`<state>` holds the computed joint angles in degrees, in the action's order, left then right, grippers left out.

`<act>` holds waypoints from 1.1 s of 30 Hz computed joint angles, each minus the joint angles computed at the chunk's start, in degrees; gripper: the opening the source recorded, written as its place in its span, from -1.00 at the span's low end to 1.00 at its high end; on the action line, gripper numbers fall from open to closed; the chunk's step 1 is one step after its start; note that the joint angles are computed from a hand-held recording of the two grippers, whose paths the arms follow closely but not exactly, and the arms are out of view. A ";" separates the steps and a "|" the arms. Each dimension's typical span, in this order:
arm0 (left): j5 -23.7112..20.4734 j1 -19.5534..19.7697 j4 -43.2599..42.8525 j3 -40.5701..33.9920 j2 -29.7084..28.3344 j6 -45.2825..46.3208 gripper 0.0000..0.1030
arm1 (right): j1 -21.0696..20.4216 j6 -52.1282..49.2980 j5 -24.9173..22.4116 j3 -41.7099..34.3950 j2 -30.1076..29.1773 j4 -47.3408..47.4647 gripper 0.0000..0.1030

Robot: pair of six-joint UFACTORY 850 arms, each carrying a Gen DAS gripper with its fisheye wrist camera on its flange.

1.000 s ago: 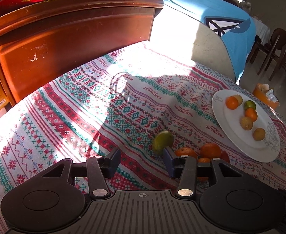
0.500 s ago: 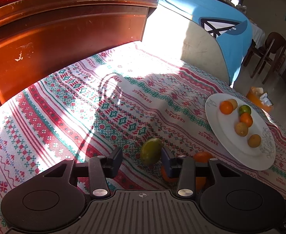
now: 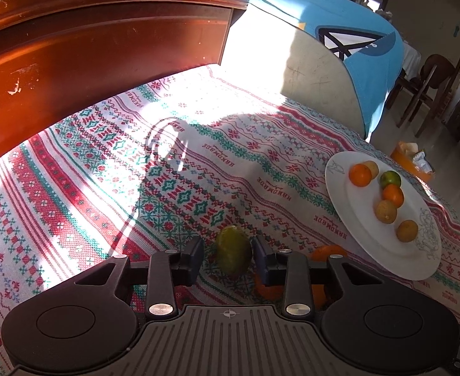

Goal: Organize fruits
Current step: 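Grasp the green lime with the left gripper while the right gripper grasps a red cherry tomato, then carry the lime and tomato onto the white plate and open both grippers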

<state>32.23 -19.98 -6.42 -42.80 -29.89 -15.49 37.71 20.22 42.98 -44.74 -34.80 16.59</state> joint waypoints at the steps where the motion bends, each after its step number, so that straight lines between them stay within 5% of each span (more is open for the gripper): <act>1: -0.01 -0.10 -0.50 -0.16 -0.18 0.50 -0.38 | 0.01 0.01 0.06 -0.05 -0.05 0.14 -0.62; 23: 3.18 -2.53 -8.29 2.20 2.22 7.18 -0.56 | -0.14 -0.81 0.78 2.91 3.57 1.27 -0.65; 33: 3.66 -4.01 -5.86 3.33 5.90 4.27 -0.56 | -5.07 -1.73 1.34 7.25 10.12 2.77 -0.65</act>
<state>35.89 -23.99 -12.28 -39.47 -23.99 -11.23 32.64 18.50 44.32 -37.49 -24.67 19.36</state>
